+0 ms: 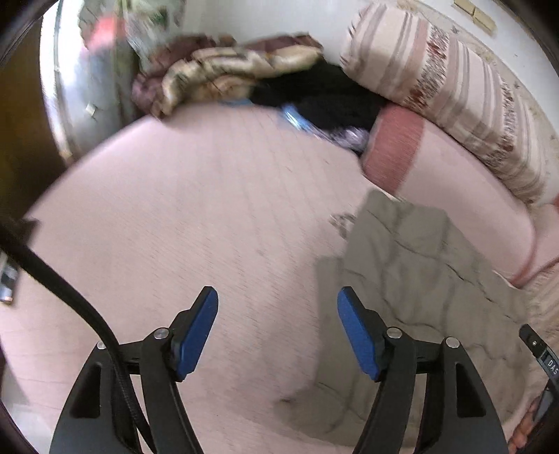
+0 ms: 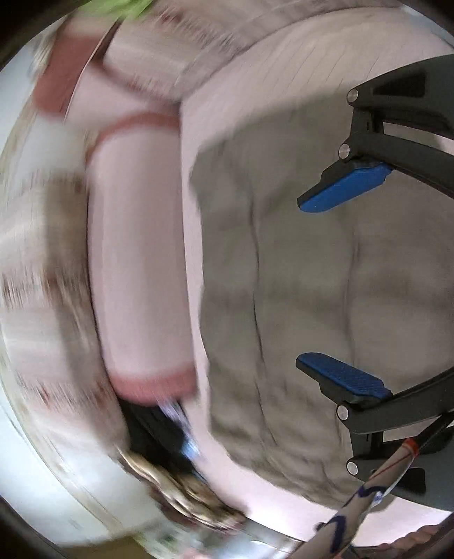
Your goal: Fold large clothes
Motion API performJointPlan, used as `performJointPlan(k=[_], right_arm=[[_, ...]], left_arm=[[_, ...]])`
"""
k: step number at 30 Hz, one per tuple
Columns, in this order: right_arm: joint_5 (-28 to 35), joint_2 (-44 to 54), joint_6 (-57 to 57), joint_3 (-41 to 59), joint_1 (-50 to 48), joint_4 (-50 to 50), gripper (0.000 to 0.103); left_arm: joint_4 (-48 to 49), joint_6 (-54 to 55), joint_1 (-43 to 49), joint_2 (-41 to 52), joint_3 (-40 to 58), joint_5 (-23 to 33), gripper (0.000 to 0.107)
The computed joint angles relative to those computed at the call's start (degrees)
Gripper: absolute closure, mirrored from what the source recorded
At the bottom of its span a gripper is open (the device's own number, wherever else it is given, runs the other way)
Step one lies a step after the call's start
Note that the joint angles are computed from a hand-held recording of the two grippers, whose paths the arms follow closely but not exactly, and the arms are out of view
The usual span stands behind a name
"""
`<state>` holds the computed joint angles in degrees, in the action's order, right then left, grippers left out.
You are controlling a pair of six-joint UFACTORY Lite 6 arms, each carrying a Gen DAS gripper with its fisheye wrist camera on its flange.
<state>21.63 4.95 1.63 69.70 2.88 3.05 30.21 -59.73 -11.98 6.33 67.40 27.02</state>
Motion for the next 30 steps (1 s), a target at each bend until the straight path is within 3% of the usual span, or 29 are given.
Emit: performJointPlan(k=[4, 7, 13, 16, 18, 21, 26, 28, 30], right_arm=[[1.2, 14.9, 17.5, 11.9, 10.4, -14.2, 0.017], [6.9, 31.1, 32.5, 28.3, 14.6, -30.2, 0.016], [18.6, 52.9, 29.2, 58.7, 12.3, -26.9, 0.002], [22.8, 55.9, 28.1, 64.9, 12.8, -28.0, 0.001], [20.6, 51.7, 31.6, 59.5, 14.2, -32.5, 0.004], [13.5, 38.6, 36.7, 41.5, 16.7, -36.9, 0.008], [2.5, 20.8, 44.8, 14.8, 19.6, -41.2, 0.007], [1.3, 20.7, 46.8, 11.7, 19.9, -43.8, 0.006], [0.7, 23.0, 40.6, 13.4, 19.1, -39.2, 0.005]], left_arm=[[7.2, -7.3, 1.5, -3.6, -2.5, 0.3, 0.031], [8.0, -7.9, 3.0, -4.9, -3.2, 0.3, 0.031], [14.7, -14.0, 2.9, -6.1, -3.1, 3.0, 0.031], [19.7, -18.7, 1.3, -6.8, -3.4, 5.5, 0.028], [20.6, -19.3, 1.0, -7.2, -3.8, 6.0, 0.028], [21.4, -20.5, 0.8, -7.4, -4.1, 6.6, 0.028], [28.8, -27.5, -2.1, -6.3, -3.1, 13.6, 0.026], [31.9, -30.4, -3.6, -6.4, -3.2, 16.6, 0.021], [34.0, -32.3, -4.7, -6.3, -3.2, 18.9, 0.020]])
